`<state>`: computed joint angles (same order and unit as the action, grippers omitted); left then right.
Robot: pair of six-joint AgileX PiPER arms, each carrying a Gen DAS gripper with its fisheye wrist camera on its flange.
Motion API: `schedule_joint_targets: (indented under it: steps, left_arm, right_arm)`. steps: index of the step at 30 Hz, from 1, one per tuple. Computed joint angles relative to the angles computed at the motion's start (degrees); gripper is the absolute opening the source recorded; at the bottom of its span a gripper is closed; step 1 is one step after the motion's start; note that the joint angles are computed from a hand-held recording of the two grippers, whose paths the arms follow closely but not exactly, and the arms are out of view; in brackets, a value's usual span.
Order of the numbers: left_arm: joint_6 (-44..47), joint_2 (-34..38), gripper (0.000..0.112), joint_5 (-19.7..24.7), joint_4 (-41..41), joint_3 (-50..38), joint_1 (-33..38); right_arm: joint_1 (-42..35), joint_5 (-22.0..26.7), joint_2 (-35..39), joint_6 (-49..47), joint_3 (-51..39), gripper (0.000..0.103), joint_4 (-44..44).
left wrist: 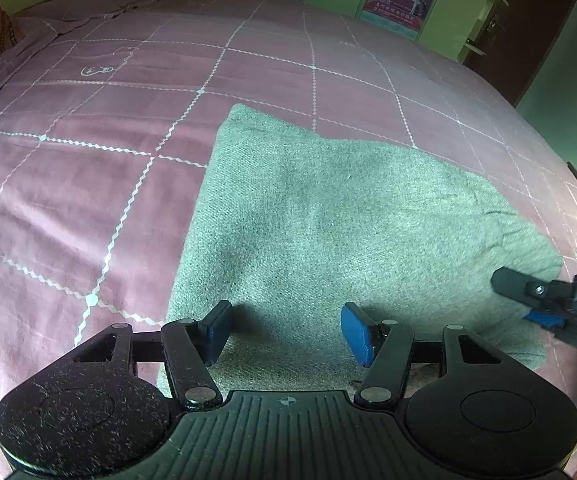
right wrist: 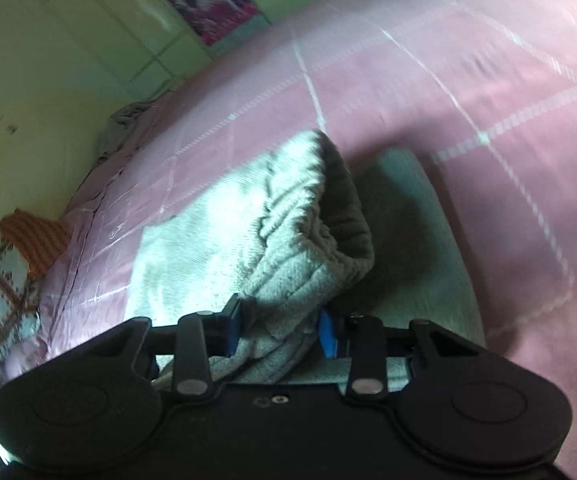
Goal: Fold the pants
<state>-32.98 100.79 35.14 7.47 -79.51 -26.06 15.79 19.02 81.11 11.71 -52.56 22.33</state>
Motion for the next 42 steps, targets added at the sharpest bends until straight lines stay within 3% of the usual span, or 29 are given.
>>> schedule_joint_targets:
  steps: [10, 17, 19, 22, 26, 30, 34, 35, 36, 39, 42]
  left_arm:
    - [-0.65, -1.19, 0.059, 0.42, -0.7, -0.59, 0.49]
    - [-1.42, 2.24, 0.059, 3.63, 1.13, -3.97, -0.57]
    - [-3.39, 3.23, 0.059, 4.46, 4.69, -4.11, -1.56]
    - [-3.3, 2.92, 0.059, 4.58, 4.81, -3.76, -1.3]
    - [-3.19, 2.92, 0.059, 6.52, 4.64, -5.32, -1.08]
    - [-3.02, 1.95, 0.059, 6.96, 6.08, -6.25, -1.6]
    - [1.28, 2.94, 0.059, 6.62, 3.72, -9.41, -1.19]
    - [3.43, 4.38, 0.059, 7.14, 1.97, -11.53, -0.93]
    - [5.0, 6.1, 0.059, 7.95, 1.02, -14.06, -0.91]
    - [9.33, 12.3, 0.059, 10.39, -1.23, -22.73, -1.26]
    - [11.64, 20.94, 0.059, 16.99, -3.66, -34.69, -0.63]
  right_arm:
    - [3.83, 1.39, -5.79, 11.08, -0.8, 0.035, -16.54]
    - [-0.49, 3.82, -10.53, 17.17, 3.85, 0.038, -23.32]
    - [-2.31, 7.99, -6.18, 14.47, 3.08, 0.041, -21.48]
    - [-3.75, 5.66, -7.75, 10.63, 5.93, 0.046, -16.64]
    - [-1.37, 7.59, -8.62, 15.17, 2.82, 0.051, -23.87]
    - [1.31, 8.87, -9.15, 23.75, 2.0, 0.066, -36.58]
    - [3.61, 9.72, -10.82, 33.32, 2.66, 0.065, -49.72]
    - [3.97, 8.96, -11.34, 34.5, 2.77, 0.062, -51.92]
    - [3.93, 7.87, -10.29, 33.39, 1.8, 0.051, -52.03]
    - [2.36, 5.1, -4.69, 22.28, -2.32, 0.029, -43.88]
    - [1.73, 4.31, 1.76, 18.97, -6.62, 0.027, -40.85]
